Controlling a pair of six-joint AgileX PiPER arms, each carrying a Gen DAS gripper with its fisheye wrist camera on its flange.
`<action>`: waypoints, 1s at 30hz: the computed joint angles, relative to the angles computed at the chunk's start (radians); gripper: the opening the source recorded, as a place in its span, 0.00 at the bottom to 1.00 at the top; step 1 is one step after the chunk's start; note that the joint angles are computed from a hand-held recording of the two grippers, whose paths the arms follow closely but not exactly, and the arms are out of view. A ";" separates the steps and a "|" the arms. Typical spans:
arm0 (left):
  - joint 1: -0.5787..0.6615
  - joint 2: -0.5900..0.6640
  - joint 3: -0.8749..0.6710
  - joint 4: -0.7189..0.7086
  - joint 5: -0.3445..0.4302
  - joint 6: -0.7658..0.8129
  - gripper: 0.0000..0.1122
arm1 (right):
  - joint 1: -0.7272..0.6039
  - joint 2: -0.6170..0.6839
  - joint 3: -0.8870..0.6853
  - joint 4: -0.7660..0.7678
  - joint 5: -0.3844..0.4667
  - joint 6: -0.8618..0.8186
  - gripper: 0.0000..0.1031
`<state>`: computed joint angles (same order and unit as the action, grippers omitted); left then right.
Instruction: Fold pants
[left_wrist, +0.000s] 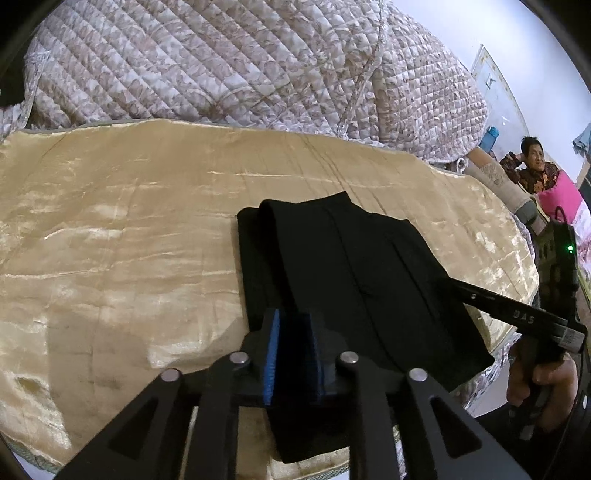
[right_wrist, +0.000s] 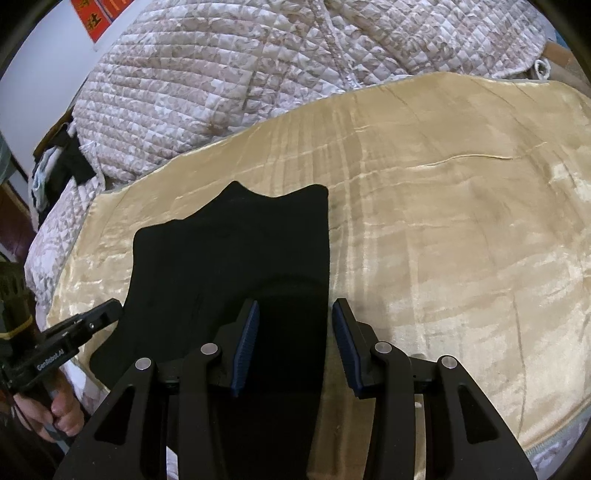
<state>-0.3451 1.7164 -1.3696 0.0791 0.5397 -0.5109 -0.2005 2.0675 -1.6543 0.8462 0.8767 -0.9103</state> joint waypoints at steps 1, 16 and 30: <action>0.004 -0.004 0.003 -0.009 -0.004 0.007 0.21 | 0.001 -0.012 0.008 -0.003 -0.003 0.004 0.41; 0.053 -0.032 0.016 -0.148 -0.031 0.098 0.34 | -0.074 -0.080 -0.112 -0.030 0.187 0.158 0.48; 0.081 -0.055 0.061 -0.352 -0.071 0.282 0.57 | -0.042 -0.021 -0.082 -0.003 0.155 0.114 0.49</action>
<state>-0.2645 1.6609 -1.3087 -0.2727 0.4688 -0.2286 -0.2421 2.0470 -1.7366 0.8431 1.0315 -0.7963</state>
